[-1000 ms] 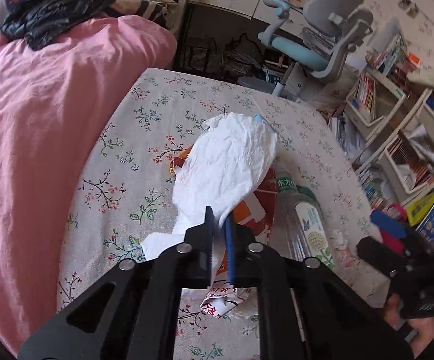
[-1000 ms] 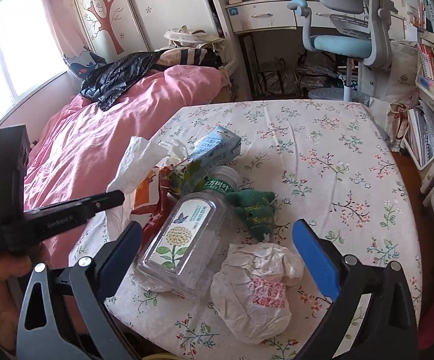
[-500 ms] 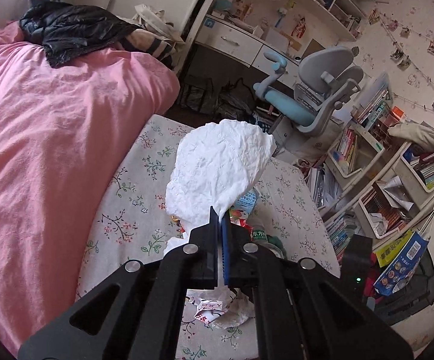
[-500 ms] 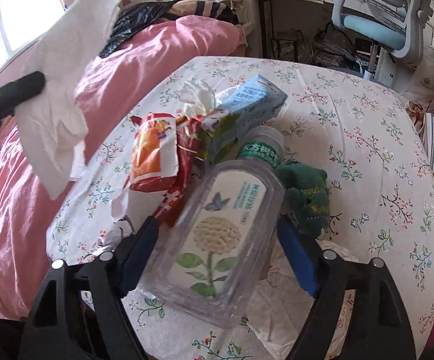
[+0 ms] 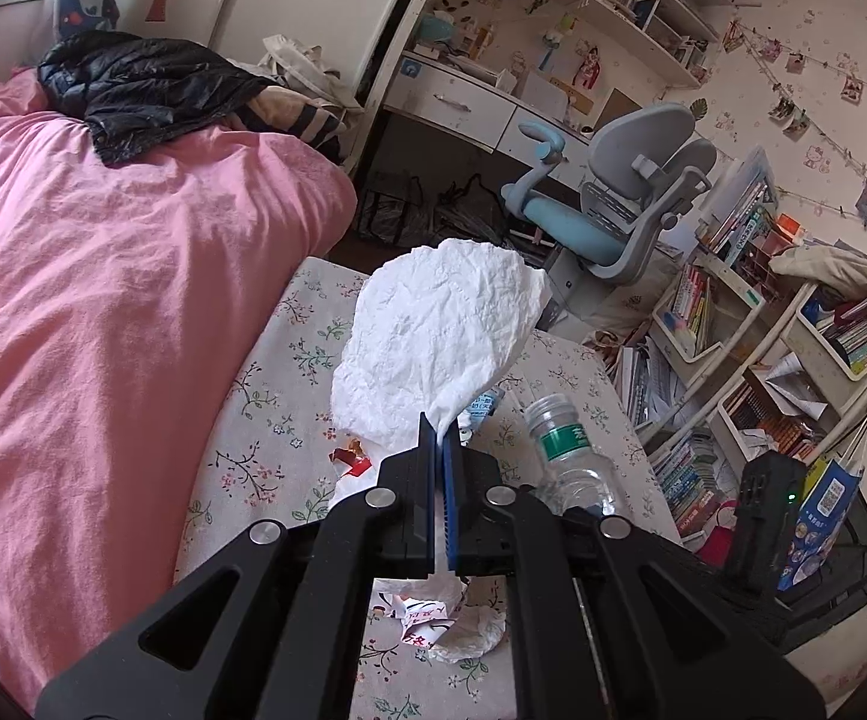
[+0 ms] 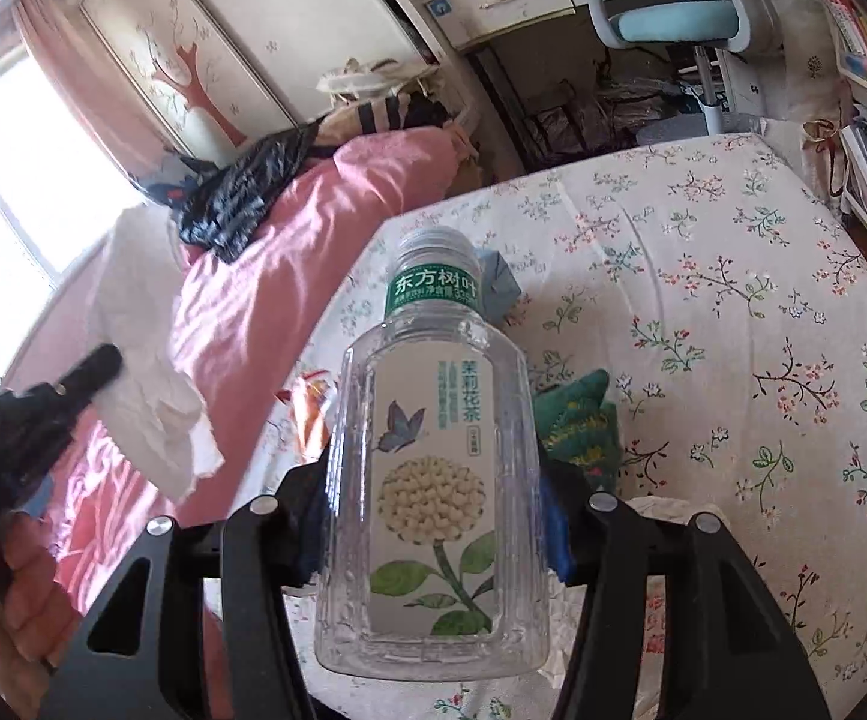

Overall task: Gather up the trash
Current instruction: 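Lower both tools over the wastebasket and open them to drop tissue and bottle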

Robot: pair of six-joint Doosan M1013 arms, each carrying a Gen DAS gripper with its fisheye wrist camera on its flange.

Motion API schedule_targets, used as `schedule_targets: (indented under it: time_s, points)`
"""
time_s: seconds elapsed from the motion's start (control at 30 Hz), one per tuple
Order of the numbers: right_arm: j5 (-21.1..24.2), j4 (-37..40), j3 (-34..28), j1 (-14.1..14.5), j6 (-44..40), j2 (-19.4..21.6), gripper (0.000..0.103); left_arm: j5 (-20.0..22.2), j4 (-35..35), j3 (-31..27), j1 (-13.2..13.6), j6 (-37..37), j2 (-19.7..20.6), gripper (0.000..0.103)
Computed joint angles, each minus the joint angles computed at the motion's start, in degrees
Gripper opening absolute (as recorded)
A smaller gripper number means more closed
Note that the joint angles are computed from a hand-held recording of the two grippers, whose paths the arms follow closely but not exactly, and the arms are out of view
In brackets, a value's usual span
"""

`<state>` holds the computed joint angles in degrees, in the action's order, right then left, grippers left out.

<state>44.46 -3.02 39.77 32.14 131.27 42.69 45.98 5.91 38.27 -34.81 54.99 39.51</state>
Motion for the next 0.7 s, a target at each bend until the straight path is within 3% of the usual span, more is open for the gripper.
schedule_targets:
  time_s: [0.1, 0.33, 0.53, 0.7]
  points:
    - [-4.33, 1.06, 3.77, 0.3, -0.65, -2.46, 0.054, -1.66, 0.02, 1.39, -0.15, 0.44, -0.75, 0.003]
    - [-5.78, 8.24, 10.04, 2.63, -6.91, -5.83, 0.054, -3.49, 3.78, 6.18, -0.43, -2.45, -3.26, 0.003]
    - [2.24, 10.74, 13.46, 7.26, -14.74, -6.47, 0.054, -3.72, 4.67, 10.57, -0.4, -5.64, -5.37, 0.003]
    - [13.46, 8.71, 10.8, 9.99, -18.46, -3.35, 0.054, -5.56, 4.79, 14.14, -1.26, -5.3, -7.43, 0.003]
